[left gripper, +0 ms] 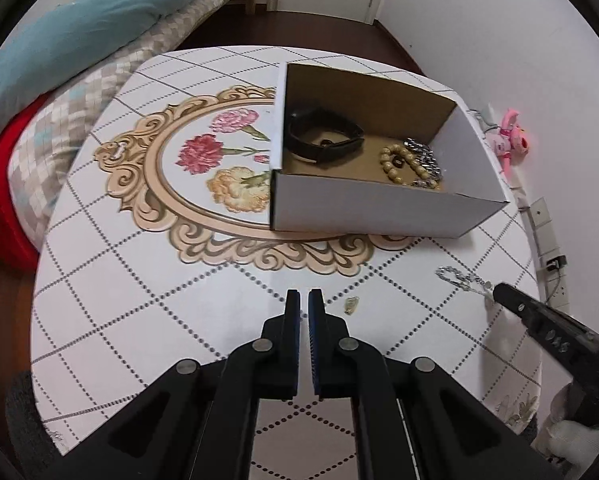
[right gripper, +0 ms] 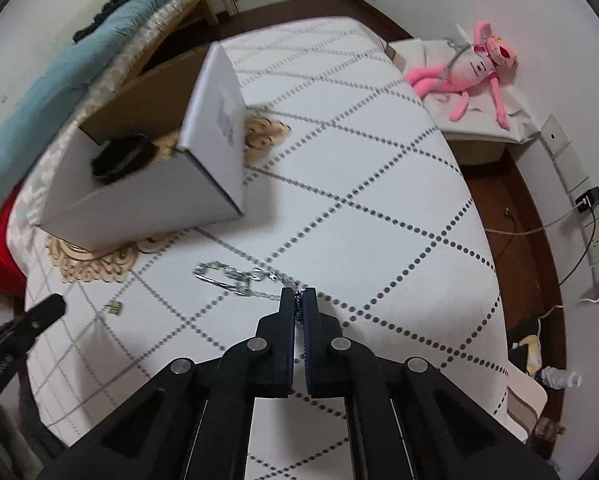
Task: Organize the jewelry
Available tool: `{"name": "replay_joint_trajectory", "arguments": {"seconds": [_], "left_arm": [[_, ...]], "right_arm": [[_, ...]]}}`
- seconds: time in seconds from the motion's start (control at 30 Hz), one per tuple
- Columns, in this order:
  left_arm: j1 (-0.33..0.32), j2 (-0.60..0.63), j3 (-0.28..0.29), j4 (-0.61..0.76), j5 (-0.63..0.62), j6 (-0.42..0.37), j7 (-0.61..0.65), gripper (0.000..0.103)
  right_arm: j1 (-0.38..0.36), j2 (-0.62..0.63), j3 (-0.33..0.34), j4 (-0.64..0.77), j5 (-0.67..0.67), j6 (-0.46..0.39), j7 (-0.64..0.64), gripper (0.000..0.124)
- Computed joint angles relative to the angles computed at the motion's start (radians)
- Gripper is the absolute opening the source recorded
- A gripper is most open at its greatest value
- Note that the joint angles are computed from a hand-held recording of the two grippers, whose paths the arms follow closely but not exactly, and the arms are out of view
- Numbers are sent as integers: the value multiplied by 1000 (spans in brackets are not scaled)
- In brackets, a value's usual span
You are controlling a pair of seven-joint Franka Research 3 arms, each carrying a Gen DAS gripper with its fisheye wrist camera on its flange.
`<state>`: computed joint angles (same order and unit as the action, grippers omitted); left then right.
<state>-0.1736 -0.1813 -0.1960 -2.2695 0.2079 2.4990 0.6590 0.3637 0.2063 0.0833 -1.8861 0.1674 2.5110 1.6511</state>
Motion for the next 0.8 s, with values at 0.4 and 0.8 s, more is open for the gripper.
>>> {"name": "replay_joint_trajectory", "arguments": {"seconds": [0.4, 0.8], "left_arm": [[-14, 96, -5, 48, -32, -14, 47, 9], [-38, 167, -25, 131, 157, -63, -29, 49]], "right_arm": [[-26, -65, 23, -5, 215, 19, -105, 4], [-41, -23, 11, 12, 225, 4, -69, 4]]}}
